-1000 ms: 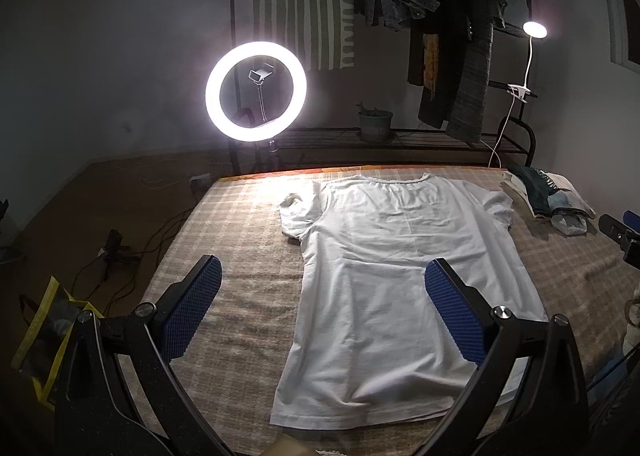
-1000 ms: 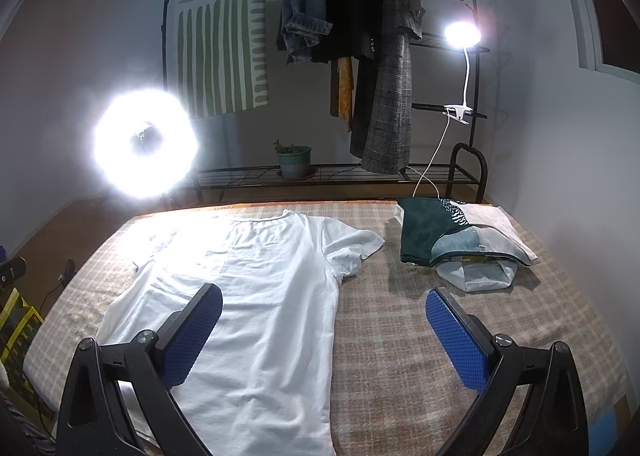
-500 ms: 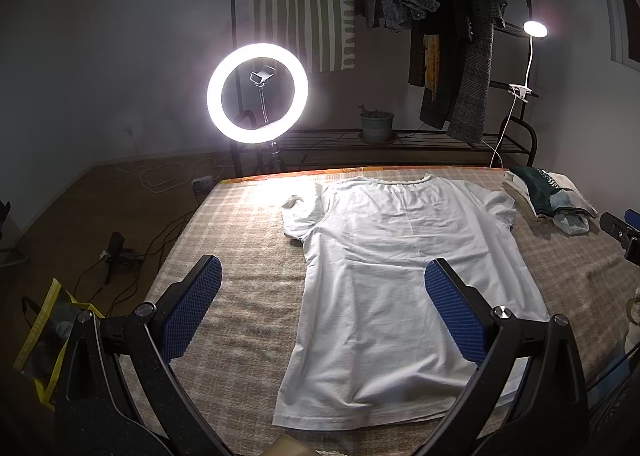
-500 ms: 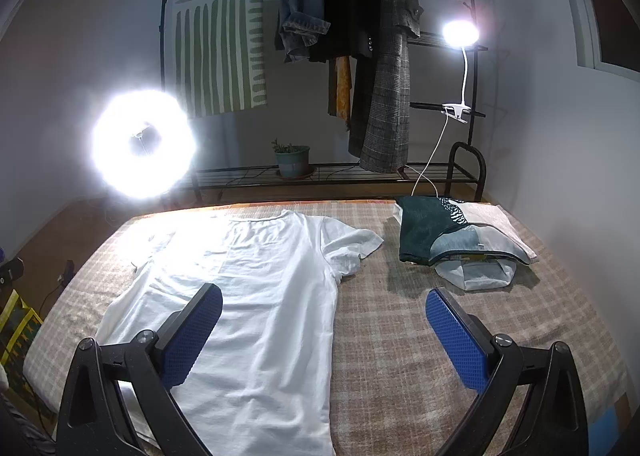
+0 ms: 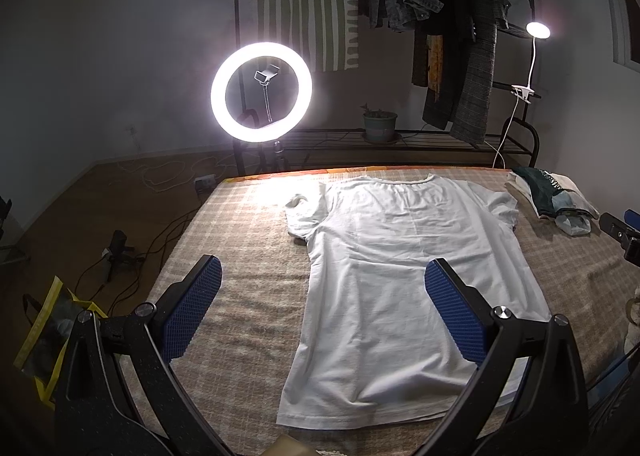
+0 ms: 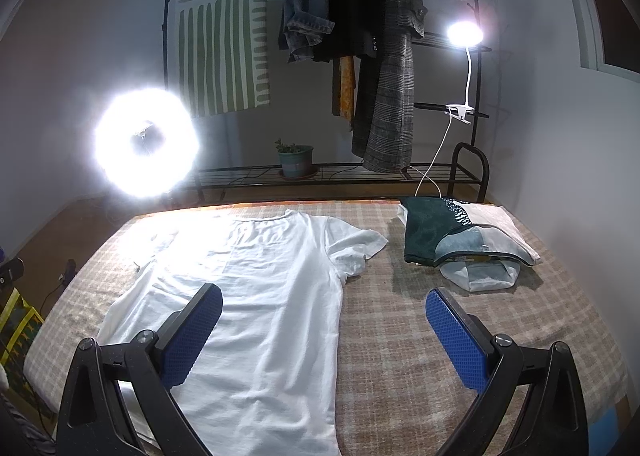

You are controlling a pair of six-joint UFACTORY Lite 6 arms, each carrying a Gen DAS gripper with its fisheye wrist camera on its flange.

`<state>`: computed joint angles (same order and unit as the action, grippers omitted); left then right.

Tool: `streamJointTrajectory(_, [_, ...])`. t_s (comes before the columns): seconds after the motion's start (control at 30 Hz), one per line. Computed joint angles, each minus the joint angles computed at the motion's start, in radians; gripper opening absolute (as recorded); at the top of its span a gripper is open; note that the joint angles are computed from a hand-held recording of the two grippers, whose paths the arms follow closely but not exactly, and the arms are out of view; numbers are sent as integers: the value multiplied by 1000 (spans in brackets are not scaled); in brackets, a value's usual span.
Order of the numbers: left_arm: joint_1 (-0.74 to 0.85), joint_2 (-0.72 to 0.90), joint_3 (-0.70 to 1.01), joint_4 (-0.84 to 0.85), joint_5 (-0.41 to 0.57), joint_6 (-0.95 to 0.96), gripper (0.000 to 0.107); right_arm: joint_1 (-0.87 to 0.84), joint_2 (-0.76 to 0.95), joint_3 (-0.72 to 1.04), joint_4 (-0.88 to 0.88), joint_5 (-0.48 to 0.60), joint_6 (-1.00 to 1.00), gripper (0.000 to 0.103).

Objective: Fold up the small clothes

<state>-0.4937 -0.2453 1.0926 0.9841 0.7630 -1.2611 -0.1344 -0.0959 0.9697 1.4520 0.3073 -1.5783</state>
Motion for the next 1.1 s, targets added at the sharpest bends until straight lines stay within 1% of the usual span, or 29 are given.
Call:
streamJointTrajectory(0.07, [18, -7, -3, -10, -11, 20, 103, 23, 1, 4, -16, -18, 26, 103])
streamJointTrajectory(0.27, [44, -26, -24, -19, -24, 34, 103, 34, 7, 10, -24, -18, 35, 103])
streamJointTrajectory(0.43, [-4, -22, -41, 20, 15, -32, 103, 44, 14, 16, -20, -17, 30, 103])
streamJointTrajectory(0.6, [-1, -25, -59, 22, 18, -46, 103, 66, 27, 29, -23, -26, 37, 103])
streamJointTrajectory(0.73, [19, -52, -106, 38, -7, -80, 103, 88, 63, 69, -57, -19, 75, 103])
streamJointTrajectory(0.77, [25, -60, -123, 39, -14, -91, 102, 95, 71, 78, -65, -20, 82, 103])
streamJointTrajectory(0.8, [36, -68, -142, 31, -24, -94, 98, 109, 92, 107, -108, -19, 119, 103])
streamJointTrajectory(0.87, [61, -81, -178, 0, -47, -94, 92, 125, 119, 143, -159, -9, 160, 102])
streamJointTrajectory(0.97, [113, -107, -247, -59, -99, -95, 84, 157, 192, 244, -281, 30, 283, 95])
streamJointTrajectory(1.0, [141, -119, -281, -96, -132, -86, 81, 175, 235, 306, -349, 55, 365, 93])
streamJointTrajectory(1.07, [191, -142, -341, -184, -200, -46, 79, 199, 297, 395, -419, 94, 450, 90])
streamJointTrajectory(1.1, [215, -155, -379, -234, -236, -29, 76, 221, 346, 466, -467, 122, 504, 88])
